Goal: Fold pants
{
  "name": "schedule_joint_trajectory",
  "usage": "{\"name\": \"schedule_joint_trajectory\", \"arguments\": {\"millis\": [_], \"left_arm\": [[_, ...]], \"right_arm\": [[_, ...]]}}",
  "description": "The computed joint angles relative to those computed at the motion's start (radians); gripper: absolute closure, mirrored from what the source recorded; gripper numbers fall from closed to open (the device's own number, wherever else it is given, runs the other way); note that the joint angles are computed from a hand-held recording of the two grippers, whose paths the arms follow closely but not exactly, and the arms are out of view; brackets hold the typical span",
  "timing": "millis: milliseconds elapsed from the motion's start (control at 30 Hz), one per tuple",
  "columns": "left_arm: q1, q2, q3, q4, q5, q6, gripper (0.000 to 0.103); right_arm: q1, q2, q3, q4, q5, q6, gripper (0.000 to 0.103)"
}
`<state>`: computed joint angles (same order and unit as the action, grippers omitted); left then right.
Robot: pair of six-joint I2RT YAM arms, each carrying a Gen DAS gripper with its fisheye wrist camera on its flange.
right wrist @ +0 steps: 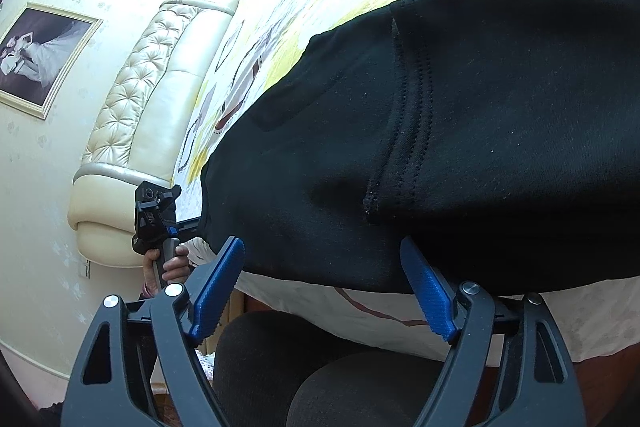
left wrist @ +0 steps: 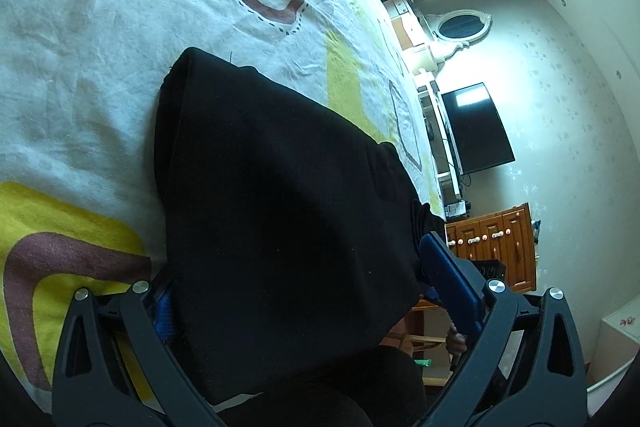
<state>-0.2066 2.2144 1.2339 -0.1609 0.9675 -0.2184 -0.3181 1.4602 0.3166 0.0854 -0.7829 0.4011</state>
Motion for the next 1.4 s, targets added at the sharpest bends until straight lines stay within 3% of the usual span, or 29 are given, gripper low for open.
{"name": "schedule_joint_trajectory", "arguments": {"millis": [67, 100, 133, 333, 567, 833, 1100, 1300, 1400], "left_arm": [[-0.010, 0.002, 0.021, -0.066, -0.044, 0.036, 0.048], [-0.018, 0.004, 0.032, -0.110, -0.095, 0.055, 0.076], [-0.020, 0.010, 0.034, -0.123, -0.115, 0.061, 0.081], [-0.032, -0.056, 0.001, -0.101, -0.165, 0.047, 0.087], [-0.114, -0.290, -0.036, -0.089, -0.142, -0.016, 0.088], [-0.375, -0.390, 0.066, -0.104, -0.273, -0.140, 0.088], [-0.662, -0.164, 0.362, -0.106, -0.424, -0.265, 0.088], [-0.815, 0.143, 0.735, -0.256, -0.538, -0.273, 0.088], [-0.860, 0.281, 0.903, -0.335, -0.575, -0.289, 0.088]], "right_arm": [[-0.001, 0.002, 0.000, -0.001, 0.000, -0.001, 0.024], [-0.006, 0.007, 0.002, -0.002, -0.003, -0.006, 0.024], [-0.010, 0.010, 0.002, 0.000, -0.005, -0.008, 0.024], [-0.027, 0.000, 0.001, -0.012, -0.013, -0.007, 0.024], [-0.064, -0.105, -0.007, -0.065, -0.013, -0.021, 0.024], [-0.253, -0.254, 0.029, -0.307, -0.092, -0.193, 0.024], [-0.633, -0.203, 0.094, -0.643, -0.217, -0.600, 0.024], [-0.835, -0.059, 0.160, -0.809, -0.257, -0.859, 0.024], [-0.890, -0.008, 0.177, -0.838, -0.259, -0.916, 0.024]]}}
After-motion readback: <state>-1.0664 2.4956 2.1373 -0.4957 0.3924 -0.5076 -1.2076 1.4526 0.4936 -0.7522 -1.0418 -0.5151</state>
